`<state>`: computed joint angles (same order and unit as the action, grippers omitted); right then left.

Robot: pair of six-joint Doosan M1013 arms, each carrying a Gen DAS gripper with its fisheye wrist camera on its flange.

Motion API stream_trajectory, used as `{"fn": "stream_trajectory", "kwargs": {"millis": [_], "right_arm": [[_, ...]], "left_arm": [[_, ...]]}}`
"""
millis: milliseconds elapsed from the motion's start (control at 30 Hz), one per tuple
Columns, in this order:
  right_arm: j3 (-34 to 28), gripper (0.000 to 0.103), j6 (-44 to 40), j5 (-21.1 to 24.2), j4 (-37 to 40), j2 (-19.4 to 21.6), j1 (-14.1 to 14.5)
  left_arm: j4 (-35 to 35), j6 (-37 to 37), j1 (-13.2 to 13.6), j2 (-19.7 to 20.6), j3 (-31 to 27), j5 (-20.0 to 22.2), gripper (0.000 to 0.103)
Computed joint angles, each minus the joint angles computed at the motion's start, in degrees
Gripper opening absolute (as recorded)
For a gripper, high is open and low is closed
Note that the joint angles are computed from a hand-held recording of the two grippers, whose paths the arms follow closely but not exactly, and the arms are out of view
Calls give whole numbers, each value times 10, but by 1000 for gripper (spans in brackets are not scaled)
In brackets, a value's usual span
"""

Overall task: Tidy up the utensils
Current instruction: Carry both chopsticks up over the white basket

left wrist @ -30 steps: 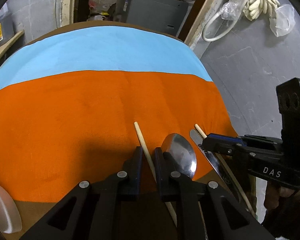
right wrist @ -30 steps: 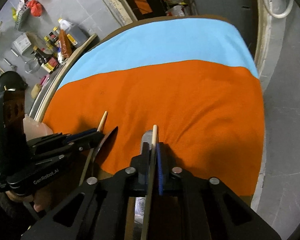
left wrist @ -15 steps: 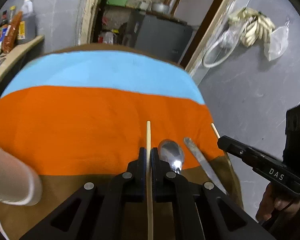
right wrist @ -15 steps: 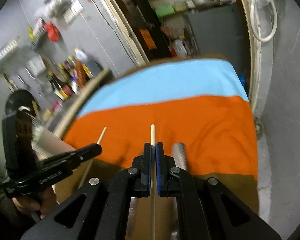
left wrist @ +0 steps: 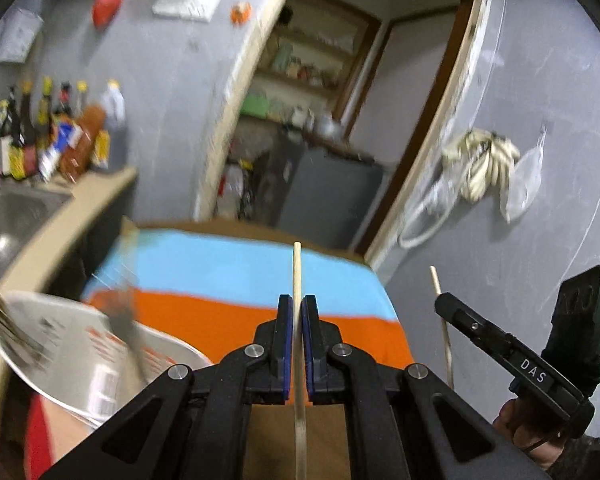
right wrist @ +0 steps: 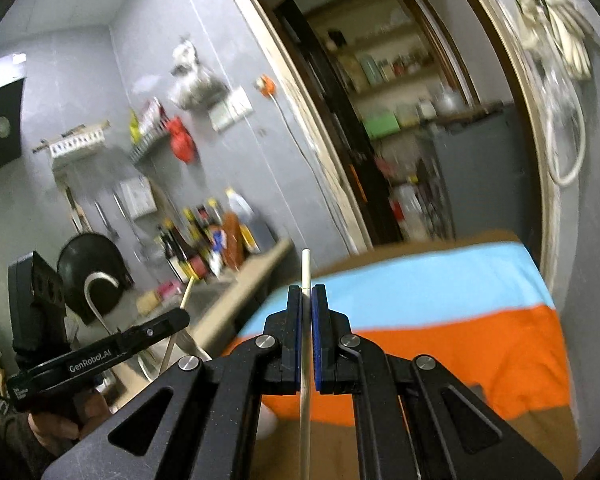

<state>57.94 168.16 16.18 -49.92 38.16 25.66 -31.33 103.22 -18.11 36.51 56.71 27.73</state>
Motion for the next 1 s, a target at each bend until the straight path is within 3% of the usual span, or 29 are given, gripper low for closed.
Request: {"fn": "stream_trajectory", "kwargs": {"millis": [167, 433, 633, 767, 1000], "right_arm": [[-71, 4, 173, 1, -165, 35, 19], [-227, 4, 282, 53, -274, 127, 50], [-283, 4, 385, 116, -388, 164, 70], [-358, 4, 341, 170, -399, 209, 86], [-420, 4, 295, 226, -418, 253, 100]], "left_arm": [[-15, 18, 25, -13, 4, -41, 5], [-30, -4, 67, -5, -7, -89, 5], [-46, -20, 90, 19, -27, -110, 5], [-74, -4, 94, 29, -31, -129, 5], [-157, 63, 90, 32, -6, -191, 5]]}}
